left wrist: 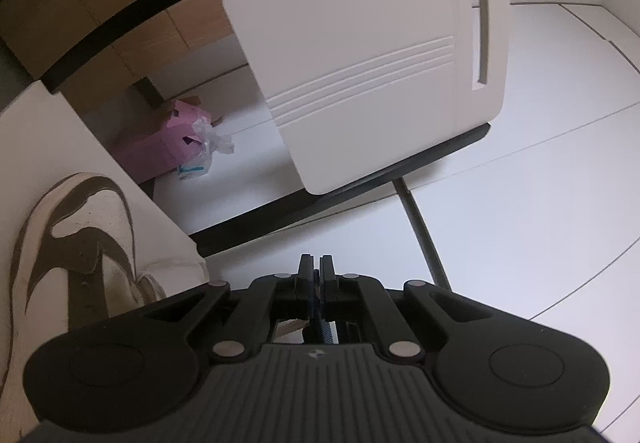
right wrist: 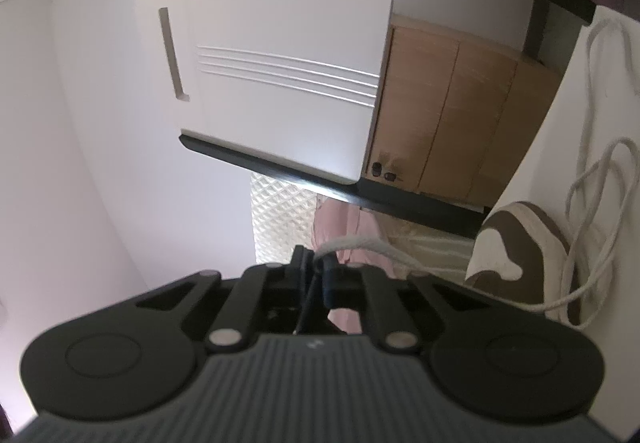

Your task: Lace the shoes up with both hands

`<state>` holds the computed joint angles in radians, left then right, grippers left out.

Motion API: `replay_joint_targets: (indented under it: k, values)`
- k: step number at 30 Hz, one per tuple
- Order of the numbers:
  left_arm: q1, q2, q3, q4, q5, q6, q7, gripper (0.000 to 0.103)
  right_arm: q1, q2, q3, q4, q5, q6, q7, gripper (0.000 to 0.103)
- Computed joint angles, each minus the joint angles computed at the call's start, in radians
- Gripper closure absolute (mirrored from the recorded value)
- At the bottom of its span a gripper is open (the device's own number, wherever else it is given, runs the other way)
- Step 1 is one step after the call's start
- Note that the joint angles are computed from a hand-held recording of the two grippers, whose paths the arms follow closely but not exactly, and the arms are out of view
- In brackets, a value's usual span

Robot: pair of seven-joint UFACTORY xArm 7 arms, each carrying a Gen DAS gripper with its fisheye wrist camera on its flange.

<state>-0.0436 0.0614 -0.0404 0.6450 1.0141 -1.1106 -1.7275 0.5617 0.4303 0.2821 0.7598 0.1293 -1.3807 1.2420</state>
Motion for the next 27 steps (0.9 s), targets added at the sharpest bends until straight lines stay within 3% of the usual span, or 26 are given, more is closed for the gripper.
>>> replay_joint_targets:
  k: [19, 24, 27]
  values:
    - [0.014, -0.005, 0.009, 0.011, 0.051, 0.002, -0.006, 0.098, -0.004, -0.047, -0.009, -0.045, 0.036, 0.016, -0.052, 0.099]
    - [0.022, -0.033, 0.021, 0.033, 0.121, 0.081, -0.016, 0.098, -0.012, -0.105, -0.019, -0.081, 0.030, 0.121, -0.109, 0.099]
    - [0.035, -0.051, 0.035, 0.086, 0.264, 0.167, -0.101, 0.098, -0.034, -0.149, -0.037, -0.110, -0.019, 0.218, -0.160, 0.099]
